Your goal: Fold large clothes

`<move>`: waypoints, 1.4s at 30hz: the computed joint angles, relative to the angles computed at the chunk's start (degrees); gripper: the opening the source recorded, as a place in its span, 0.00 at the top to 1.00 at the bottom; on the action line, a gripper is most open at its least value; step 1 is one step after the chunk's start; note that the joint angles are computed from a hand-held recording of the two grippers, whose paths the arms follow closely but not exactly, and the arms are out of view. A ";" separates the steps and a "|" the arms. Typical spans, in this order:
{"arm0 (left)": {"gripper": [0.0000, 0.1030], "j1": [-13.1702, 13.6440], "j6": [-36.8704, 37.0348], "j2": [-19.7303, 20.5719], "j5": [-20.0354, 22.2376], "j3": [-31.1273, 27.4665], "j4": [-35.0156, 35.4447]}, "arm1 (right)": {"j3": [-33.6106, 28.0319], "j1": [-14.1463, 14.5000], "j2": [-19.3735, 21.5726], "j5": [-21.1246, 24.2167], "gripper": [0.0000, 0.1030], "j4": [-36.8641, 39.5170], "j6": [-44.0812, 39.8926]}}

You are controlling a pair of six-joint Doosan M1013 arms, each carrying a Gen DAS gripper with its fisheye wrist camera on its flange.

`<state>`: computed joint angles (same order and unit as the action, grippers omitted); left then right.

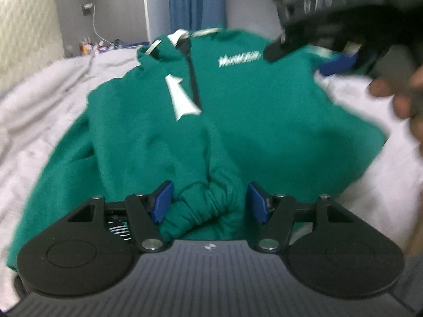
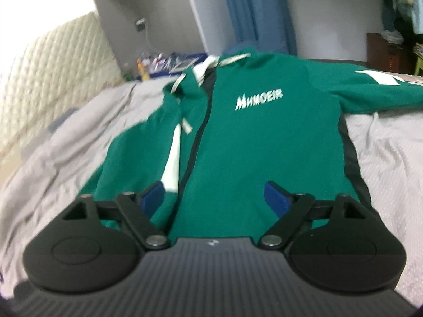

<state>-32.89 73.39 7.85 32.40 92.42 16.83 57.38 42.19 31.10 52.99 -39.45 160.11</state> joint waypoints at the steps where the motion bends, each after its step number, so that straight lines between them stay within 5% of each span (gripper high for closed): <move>1: 0.49 -0.02 -1.53 0.10 0.02 0.05 1.45 | 0.22 0.02 0.03 -0.39 0.14 0.13 -0.24; 4: 0.64 0.32 -13.73 -0.47 -1.64 0.40 11.51 | 0.68 0.21 0.28 0.12 0.14 -0.22 -0.28; 9: 0.67 5.04 -28.94 0.72 -0.25 -4.15 25.44 | 2.04 -0.57 0.13 -2.44 0.14 1.12 1.61; 16: 0.67 15.83 -30.53 10.00 7.50 -22.81 31.74 | 1.73 -1.50 1.34 -7.41 0.12 0.03 2.62; 24: 0.68 21.65 -34.86 25.33 18.42 -46.60 44.94 | -1.85 -1.91 4.78 -9.07 0.12 -3.42 1.04; 28: 0.68 23.30 -31.19 33.68 23.54 -57.86 43.70 | -3.24 -1.94 6.59 -9.13 0.12 -8.46 2.09; 35: 0.68 25.31 -26.88 45.06 31.49 -73.15 34.20 | -7.63 -3.46 10.27 -10.04 0.12 -2.64 -5.43; 42: 0.57 26.37 -28.27 45.16 30.56 -70.63 28.53 | -9.24 -4.26 11.80 -10.23 0.12 -0.39 -6.58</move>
